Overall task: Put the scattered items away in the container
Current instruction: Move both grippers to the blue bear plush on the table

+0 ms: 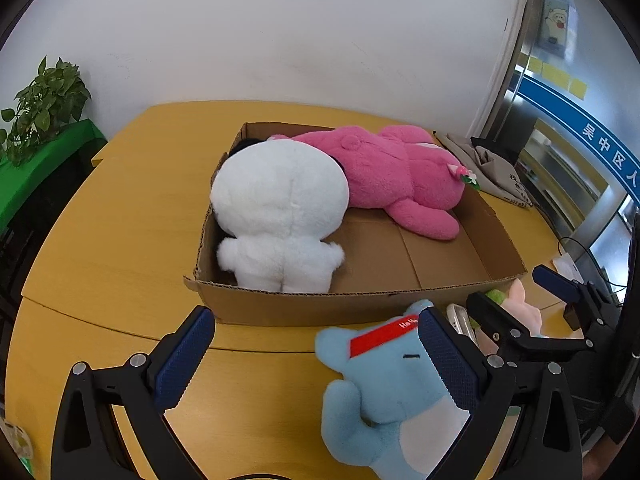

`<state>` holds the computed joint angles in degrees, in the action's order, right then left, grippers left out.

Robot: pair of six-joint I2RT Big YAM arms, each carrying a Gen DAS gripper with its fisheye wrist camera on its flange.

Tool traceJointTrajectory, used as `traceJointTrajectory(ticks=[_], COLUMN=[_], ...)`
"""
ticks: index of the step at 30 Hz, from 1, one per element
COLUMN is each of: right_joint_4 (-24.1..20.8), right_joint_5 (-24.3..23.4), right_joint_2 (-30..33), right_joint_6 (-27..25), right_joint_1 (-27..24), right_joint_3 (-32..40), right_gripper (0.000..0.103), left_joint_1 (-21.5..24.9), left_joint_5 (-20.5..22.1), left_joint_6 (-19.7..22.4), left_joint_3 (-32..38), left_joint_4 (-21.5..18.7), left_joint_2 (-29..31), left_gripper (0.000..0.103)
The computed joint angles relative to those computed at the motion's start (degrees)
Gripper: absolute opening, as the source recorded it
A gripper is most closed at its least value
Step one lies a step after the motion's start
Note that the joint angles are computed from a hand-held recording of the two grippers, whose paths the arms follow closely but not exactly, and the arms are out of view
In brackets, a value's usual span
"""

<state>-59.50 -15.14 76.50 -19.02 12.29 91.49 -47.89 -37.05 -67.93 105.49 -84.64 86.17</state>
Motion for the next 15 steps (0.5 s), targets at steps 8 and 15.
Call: traceJointTrajectory(ticks=[8,15], right_joint_4=[-0.05,0.05], right_joint_5=[-1.0,-1.16], right_joint_2=[0.0,-0.24], right_joint_6=[-0.43,-0.4], right_joint_1=[-1.23,-1.75], right_joint_3=[-0.47,-0.63], right_gripper=[0.103,0.103], left_joint_1=[-0.87,-1.08], left_joint_5=[0.4,1.09], left_joint_6=[-0.67,-1.01], left_joint_3=[0.72,0.24], left_joint_4=[0.79,1.75], left_joint_2=[0.57,0.36], left_gripper=[0.103,0.103])
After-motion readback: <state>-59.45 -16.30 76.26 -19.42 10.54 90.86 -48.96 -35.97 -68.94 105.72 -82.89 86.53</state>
